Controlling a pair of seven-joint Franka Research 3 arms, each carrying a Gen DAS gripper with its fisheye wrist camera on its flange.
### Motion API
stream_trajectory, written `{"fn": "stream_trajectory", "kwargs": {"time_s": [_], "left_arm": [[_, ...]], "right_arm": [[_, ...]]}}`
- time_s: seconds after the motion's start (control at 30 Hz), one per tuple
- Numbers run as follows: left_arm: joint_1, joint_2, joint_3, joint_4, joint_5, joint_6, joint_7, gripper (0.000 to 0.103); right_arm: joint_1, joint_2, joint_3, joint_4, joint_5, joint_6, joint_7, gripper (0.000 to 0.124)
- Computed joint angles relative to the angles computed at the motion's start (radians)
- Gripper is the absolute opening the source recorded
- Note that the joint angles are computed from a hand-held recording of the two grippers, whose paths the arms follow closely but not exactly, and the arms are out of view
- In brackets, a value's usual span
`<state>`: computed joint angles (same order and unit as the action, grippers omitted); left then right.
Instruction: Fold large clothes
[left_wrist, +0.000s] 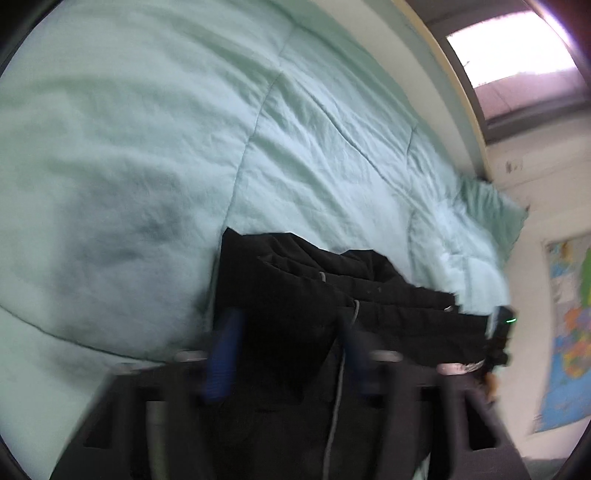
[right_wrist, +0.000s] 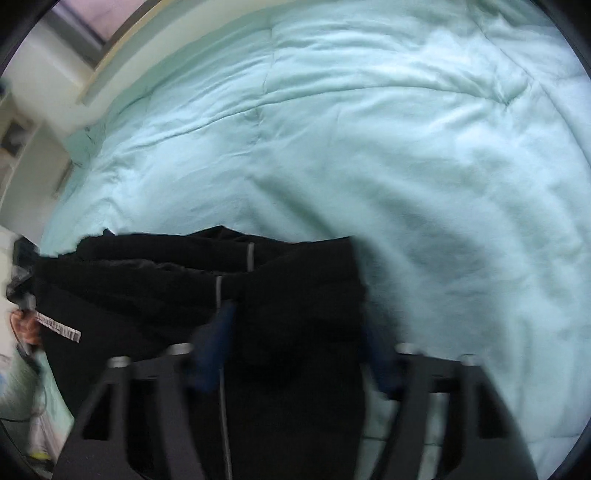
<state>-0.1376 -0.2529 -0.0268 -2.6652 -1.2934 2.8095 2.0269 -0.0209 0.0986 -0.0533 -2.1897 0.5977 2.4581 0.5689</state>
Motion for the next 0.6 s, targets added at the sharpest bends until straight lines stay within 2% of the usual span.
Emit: {"fn": "stream_trajectory", "kwargs": {"time_s": [0.03, 0.1, 0.17, 0.23, 0.3, 0.4, 0.5, 0.53, 0.6], "left_arm": [[0.001, -0.012, -0.016, -0.01, 0.034, 0.021, -0.027, 0.012], [-0.019, -0.069, -0.053, -0.053, 0.09, 0.116, -0.086, 0.009], [-0.045, -0.128, -0.065, -0.087, 0.111, 0.177, -0.12, 0.008], [-0.021, -0.202, -0.11, -0.117, 0.201, 0.221, -0.225, 0.008], [-0.009, -0.251, -0.118, -0.118, 0.259, 0.245, -0.274, 0.008], [0.049, -0.25, -0.143, -0.066, 0.369, 0.282, -0.337, 0.008], [0.107, -0.144, -0.155, 0.013, 0.467, 0.298, -0.39, 0.008], [0.149, -0.114, -0.183, 0.028, 0.501, 0.289, -0.422, 0.008], [0.294, -0.008, -0.286, 0.066, 0.674, 0.258, -0.576, 0.008]], "right_arm": [[-0.001, -0.03, 0.002, -0.035, 0.021, 0.037, -0.03, 0.032], [-0.006, -0.079, -0.006, -0.073, 0.066, 0.05, -0.061, 0.02], [-0.004, -0.136, -0.016, -0.115, 0.1, 0.083, -0.089, 0.017], [0.007, -0.192, -0.019, -0.15, 0.091, 0.127, -0.083, 0.016], [0.027, -0.254, -0.014, -0.179, 0.075, 0.198, -0.077, 0.015], [0.061, -0.276, -0.008, -0.171, 0.053, 0.287, -0.043, 0.014], [0.08, -0.203, 0.013, -0.112, -0.019, 0.368, 0.064, 0.014], [0.081, -0.174, 0.017, -0.093, -0.053, 0.373, 0.108, 0.014], [0.082, -0.062, 0.027, -0.031, -0.198, 0.376, 0.268, 0.014]]}}
